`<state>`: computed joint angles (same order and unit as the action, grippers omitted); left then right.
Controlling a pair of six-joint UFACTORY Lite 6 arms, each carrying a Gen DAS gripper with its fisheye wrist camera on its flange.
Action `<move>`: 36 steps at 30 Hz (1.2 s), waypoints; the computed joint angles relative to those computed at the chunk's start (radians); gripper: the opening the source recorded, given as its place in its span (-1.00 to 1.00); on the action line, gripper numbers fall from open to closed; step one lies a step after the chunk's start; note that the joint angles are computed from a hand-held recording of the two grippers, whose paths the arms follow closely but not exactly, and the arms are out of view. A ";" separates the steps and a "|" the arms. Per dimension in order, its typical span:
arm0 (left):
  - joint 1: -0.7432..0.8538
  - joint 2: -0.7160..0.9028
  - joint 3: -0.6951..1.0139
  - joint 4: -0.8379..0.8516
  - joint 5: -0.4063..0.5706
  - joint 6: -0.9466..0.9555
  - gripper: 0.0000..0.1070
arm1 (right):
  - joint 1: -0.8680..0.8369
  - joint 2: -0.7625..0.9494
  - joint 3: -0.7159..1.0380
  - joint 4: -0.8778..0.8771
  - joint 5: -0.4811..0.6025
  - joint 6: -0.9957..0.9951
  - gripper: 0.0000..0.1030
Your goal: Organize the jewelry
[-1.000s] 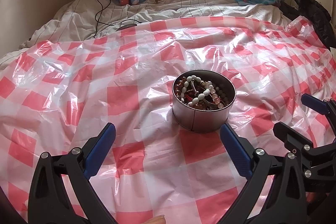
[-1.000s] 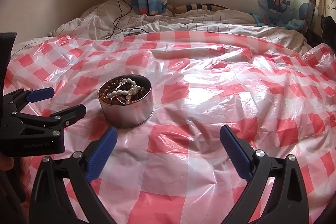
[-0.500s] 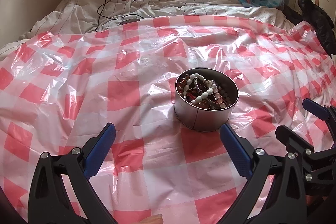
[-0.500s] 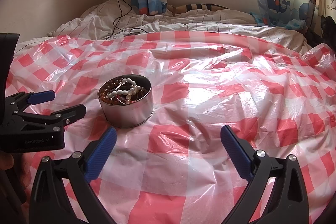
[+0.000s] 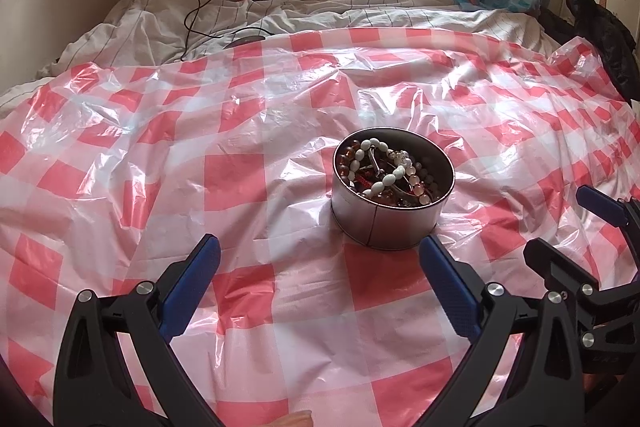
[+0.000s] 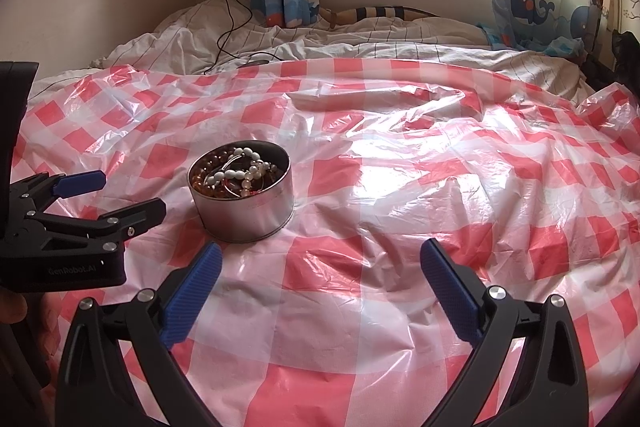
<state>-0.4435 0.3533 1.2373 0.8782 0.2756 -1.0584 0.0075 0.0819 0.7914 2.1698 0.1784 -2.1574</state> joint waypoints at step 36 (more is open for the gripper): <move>0.012 -0.023 -0.030 0.035 -0.023 -0.077 0.79 | 0.009 -0.010 -0.015 0.036 0.005 -0.012 0.85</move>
<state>-0.4320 0.3299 1.2071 0.9137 0.2530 -1.1359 0.0160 0.0722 0.7762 2.2058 0.1831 -2.1694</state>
